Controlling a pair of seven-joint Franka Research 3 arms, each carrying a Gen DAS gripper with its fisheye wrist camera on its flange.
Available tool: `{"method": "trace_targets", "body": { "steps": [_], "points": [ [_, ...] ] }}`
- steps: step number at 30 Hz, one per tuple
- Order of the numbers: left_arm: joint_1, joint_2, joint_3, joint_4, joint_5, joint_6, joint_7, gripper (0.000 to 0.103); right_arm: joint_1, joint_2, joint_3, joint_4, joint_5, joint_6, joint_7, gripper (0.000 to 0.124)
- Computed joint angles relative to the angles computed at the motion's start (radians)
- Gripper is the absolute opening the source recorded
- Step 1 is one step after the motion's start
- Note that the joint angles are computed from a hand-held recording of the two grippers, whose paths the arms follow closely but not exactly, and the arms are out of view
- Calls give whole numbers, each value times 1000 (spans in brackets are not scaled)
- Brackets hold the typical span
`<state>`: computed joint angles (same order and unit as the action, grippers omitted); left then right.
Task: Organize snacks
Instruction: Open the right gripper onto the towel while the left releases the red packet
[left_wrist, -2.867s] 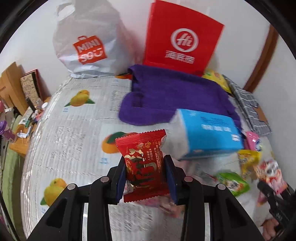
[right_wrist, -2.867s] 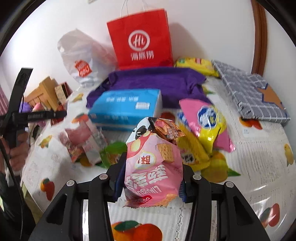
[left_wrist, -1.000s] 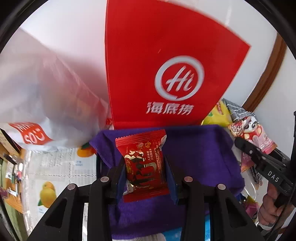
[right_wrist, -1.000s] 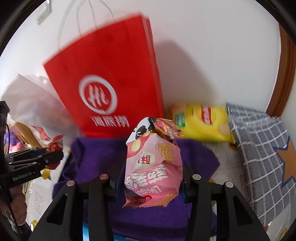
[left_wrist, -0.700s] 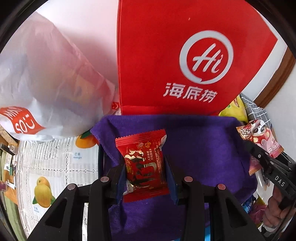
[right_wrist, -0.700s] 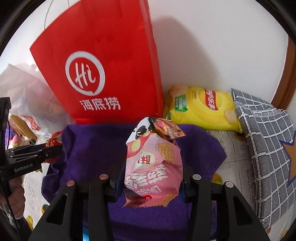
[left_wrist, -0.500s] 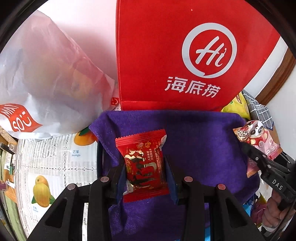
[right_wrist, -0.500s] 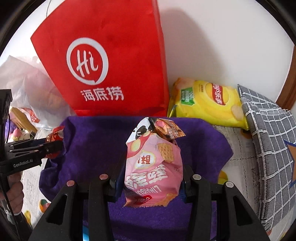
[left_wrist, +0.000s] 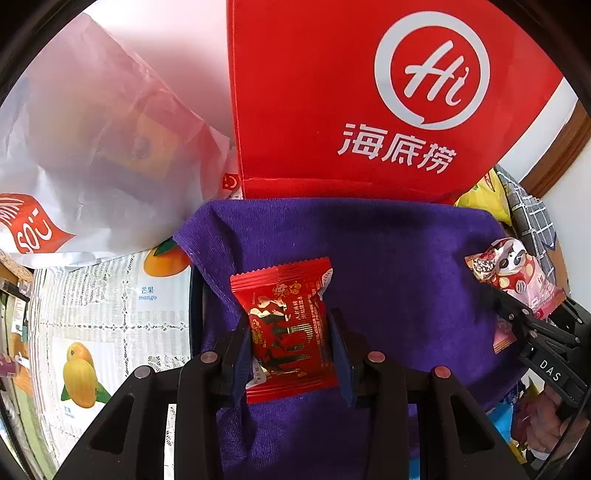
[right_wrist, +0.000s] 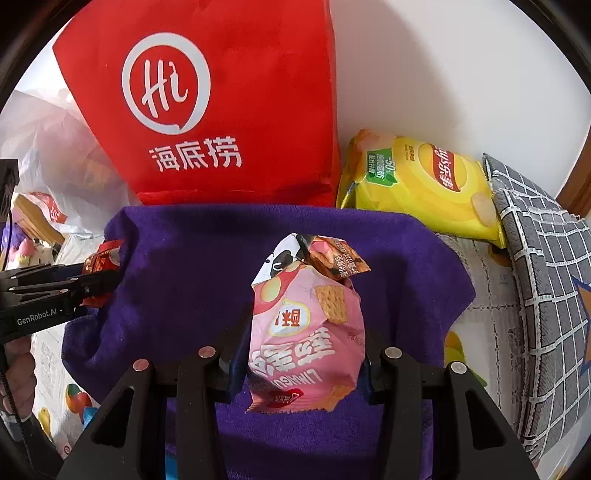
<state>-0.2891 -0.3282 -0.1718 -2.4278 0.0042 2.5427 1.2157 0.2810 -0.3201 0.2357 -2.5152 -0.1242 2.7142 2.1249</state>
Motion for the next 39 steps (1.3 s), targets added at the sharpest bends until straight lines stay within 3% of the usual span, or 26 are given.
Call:
{"method": "trace_targets", "body": {
  "steps": [14,19,25,26,28,31,39],
  "points": [
    [-1,34,-21,25,29,-22,-15,37,15,23,-9,12,5,-21,-18,48],
    [-8,41,-27,28,32,-20,-14,37,5,13,4,17,-28,-16,0,68],
    [-20,43,-33,28,33,-3,-19,38,-5,-32,15,5,-45,-18,21,71],
    [-20,42,-35,28,36,-1,-25,39,-10,-45,21,2,-50,-18,31,71],
    [-20,31,-35,22,37,1,-34,53,-16,-69,29,-8,-53,-12,47,76],
    [-25,-2,-32,6,47,22,-23,65,-18,-92,39,-13,-49,0,56,76],
    [-34,-73,-39,-26,94,74,-46,69,-25,-203,64,-43,-26,-46,104,76]
  ]
}}
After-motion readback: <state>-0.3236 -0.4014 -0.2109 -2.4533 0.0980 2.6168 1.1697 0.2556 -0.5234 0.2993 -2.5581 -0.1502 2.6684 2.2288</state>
